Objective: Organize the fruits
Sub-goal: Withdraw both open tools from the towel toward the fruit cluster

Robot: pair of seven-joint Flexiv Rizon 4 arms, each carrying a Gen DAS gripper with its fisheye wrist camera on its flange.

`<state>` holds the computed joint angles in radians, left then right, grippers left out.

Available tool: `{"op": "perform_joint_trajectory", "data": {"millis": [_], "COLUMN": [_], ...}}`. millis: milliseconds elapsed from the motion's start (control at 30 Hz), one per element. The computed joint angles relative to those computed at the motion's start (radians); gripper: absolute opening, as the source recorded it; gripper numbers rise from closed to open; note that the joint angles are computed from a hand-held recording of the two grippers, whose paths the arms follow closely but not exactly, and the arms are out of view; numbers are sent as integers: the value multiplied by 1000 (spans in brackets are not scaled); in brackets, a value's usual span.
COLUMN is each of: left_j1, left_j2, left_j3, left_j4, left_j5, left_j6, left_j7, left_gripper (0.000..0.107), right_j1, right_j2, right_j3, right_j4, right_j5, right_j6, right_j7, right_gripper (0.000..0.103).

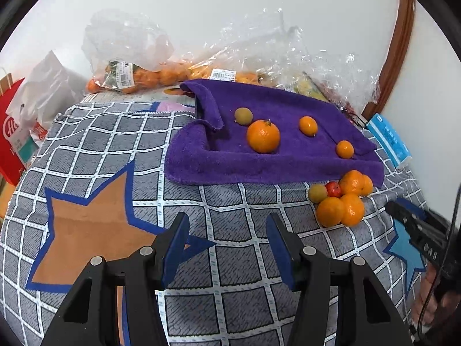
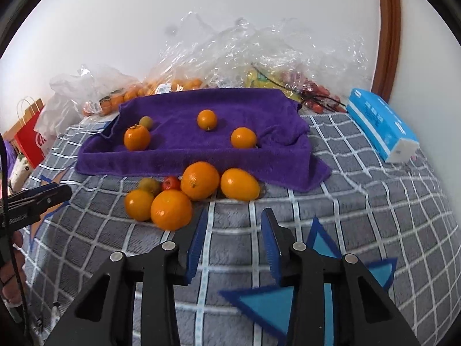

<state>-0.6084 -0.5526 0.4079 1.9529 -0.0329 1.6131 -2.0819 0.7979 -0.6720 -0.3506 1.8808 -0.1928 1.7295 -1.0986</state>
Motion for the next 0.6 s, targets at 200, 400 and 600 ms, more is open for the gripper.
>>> {"op": "perform_joint_trajectory", "data": {"millis": [200,400,600], "left_j1": [70,110,182], "left_j2": [-18,-33,-26], "left_j3": [-83,-151,-252], "left_j4": [6,19,37], "left_j5": [-10,-56,-112], "left_j6": [64,115,123], "left_j7": [48,145,225], "left_gripper": [53,53,53], "right_j1": [-51,-92,-142], "right_j2": [-39,-76,-93], "right_j3": [41,71,118], "right_j4": [-68,-120,-155], "right_j5": [-30,-77,-123], "right_j6": [-31,-81,-100], "right_j7": [-4,13,25], "right_gripper": [38,39,39]}}
